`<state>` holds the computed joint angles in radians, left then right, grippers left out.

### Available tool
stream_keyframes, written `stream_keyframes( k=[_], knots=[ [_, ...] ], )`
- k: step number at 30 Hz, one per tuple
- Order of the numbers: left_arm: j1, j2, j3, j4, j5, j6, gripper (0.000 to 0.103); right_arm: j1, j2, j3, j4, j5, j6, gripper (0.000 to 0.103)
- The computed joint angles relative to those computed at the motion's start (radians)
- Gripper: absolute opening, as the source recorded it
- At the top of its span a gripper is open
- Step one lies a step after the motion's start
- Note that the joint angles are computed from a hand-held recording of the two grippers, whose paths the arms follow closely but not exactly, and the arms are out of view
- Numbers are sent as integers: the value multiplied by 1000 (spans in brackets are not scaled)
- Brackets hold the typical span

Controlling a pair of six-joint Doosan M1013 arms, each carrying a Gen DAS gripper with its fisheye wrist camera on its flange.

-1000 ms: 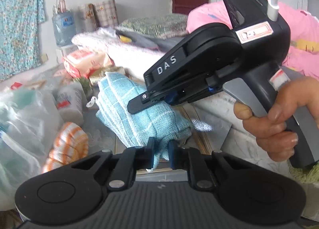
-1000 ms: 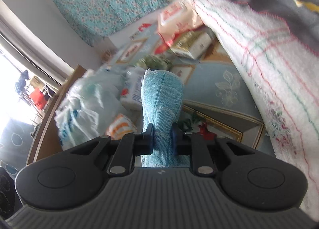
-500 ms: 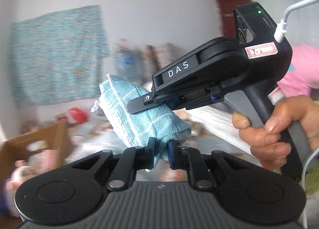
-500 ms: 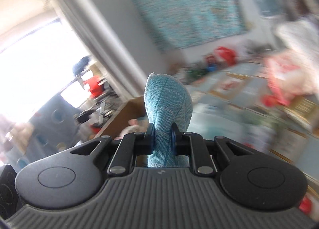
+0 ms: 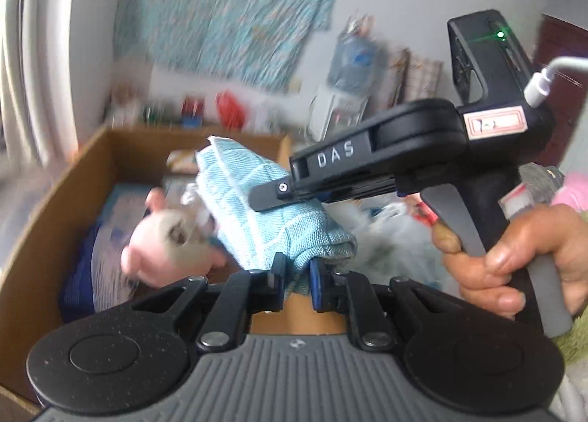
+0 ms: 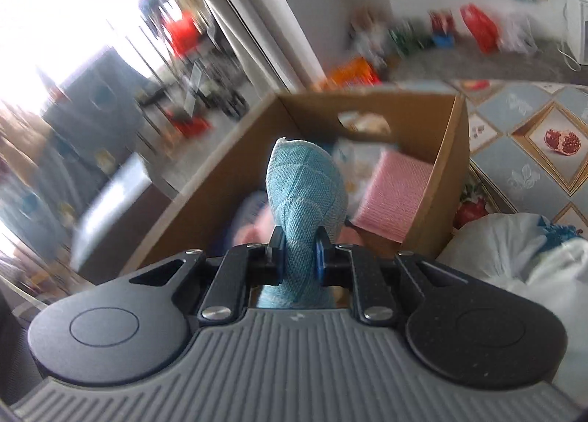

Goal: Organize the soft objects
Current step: 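Lower the blue towel into the box and open both tools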

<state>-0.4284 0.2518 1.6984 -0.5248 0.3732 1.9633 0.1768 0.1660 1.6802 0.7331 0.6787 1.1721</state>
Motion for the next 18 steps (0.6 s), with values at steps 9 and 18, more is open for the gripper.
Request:
stream_keyframes(
  k=[9, 18],
  knots=[
    [64, 73, -79, 58, 161, -83, 13, 111, 111, -142, -544, 91, 322, 15],
    [77, 70, -69, 40, 178, -82, 13, 125, 149, -196, -599, 169, 359, 31]
  ],
)
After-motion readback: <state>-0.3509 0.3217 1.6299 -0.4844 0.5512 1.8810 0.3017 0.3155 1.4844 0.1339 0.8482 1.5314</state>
